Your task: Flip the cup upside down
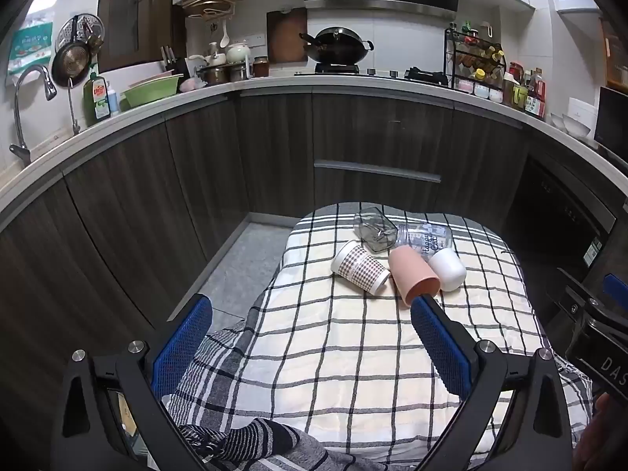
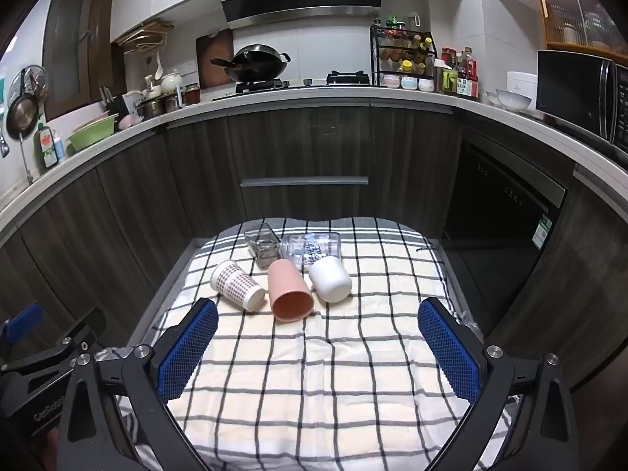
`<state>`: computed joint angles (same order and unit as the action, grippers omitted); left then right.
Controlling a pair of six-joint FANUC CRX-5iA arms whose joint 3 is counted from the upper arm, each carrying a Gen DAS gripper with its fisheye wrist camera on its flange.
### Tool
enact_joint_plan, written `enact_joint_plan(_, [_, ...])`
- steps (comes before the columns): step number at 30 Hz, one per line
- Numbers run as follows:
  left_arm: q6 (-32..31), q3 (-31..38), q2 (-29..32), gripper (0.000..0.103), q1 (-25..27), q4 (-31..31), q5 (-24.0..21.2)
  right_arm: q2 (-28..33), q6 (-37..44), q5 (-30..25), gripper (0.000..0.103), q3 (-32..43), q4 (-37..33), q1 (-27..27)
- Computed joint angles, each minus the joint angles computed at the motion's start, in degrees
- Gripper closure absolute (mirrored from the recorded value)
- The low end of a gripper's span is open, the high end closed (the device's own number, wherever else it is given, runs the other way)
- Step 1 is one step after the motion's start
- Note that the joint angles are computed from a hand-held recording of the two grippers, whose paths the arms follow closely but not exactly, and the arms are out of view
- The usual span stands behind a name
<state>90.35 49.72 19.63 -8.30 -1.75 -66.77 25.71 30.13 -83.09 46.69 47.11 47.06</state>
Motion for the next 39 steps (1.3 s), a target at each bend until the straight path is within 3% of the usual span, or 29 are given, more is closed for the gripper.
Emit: enact_joint_plan(39, [0.3, -0.2, -0.3, 0.0, 0.7, 0.8, -0.3, -0.1, -0.3, 0.3, 0.001, -0.2, -0.1, 0.0])
